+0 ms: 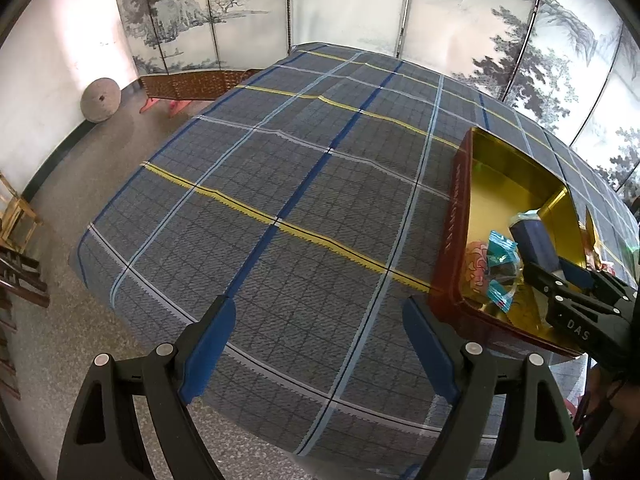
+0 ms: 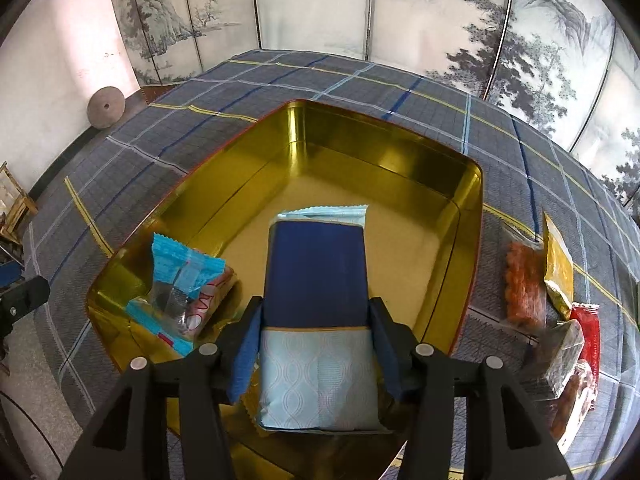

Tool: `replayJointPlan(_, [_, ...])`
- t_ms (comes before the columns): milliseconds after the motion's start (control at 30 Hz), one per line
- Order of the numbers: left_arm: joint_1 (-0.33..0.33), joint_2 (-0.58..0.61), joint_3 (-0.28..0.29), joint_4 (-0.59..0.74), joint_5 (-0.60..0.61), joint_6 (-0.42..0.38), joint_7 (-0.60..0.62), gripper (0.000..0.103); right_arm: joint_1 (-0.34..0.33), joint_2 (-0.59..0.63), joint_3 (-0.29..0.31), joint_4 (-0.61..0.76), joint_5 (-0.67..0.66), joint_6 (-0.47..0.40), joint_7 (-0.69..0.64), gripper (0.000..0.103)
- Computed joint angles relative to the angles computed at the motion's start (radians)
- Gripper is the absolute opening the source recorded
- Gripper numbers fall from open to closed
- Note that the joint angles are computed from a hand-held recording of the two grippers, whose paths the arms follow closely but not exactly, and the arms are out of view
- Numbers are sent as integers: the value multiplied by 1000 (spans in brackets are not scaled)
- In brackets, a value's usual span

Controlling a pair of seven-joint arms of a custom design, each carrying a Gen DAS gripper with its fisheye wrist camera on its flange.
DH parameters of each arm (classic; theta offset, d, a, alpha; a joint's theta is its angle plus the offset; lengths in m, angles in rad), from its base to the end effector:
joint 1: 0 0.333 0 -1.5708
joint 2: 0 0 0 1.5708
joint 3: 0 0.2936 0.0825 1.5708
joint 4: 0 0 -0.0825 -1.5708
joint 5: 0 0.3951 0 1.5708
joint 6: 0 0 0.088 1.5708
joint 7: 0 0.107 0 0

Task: Organize snacks
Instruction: 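Carry the blue-and-white packet into the gold tray and open the right gripper, then grasp the clear orange-printed snack bag with the right gripper and lift it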

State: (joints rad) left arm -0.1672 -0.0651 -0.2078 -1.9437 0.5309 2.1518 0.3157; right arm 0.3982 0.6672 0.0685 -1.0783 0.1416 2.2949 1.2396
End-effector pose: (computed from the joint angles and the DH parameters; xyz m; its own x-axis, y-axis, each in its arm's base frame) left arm 0.5468 -0.1952 0.5158 0.5926 -0.8050 0.0299 -0.6738 -0.5156 -0.5293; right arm 0.7037 0.3381 0.4810 0.6507 -0.7593 -0.0044 -0.6391 -0.5445 -0.5432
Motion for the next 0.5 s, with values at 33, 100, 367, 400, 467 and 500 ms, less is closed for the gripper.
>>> replayJointPlan(33, [-1, 2, 0, 3, 1, 1, 1, 83, -2, -4, 1, -4, 3, 1, -1, 55])
replayJointPlan(100, [-2, 10, -1, 13, 3, 0, 4, 83, -10, -13, 8, -13, 16, 1, -9, 56])
replayJointPlan(367, [-15, 44, -5, 62, 17, -6, 23, 83, -52, -61, 24, -55, 82, 21, -39, 56])
replayJointPlan(400, [-18, 50, -5, 71, 18, -7, 27, 83, -58, -69, 23, -64, 89, 29, -40, 56])
replayJointPlan(467, [-24, 64, -5, 90, 22, -6, 36, 83, -72, -83, 20, -79, 103, 43, -42, 56])
replayJointPlan(500, [-28, 73, -6, 101, 24, -8, 41, 83, -79, -88, 17, -83, 107, 48, -39, 56])
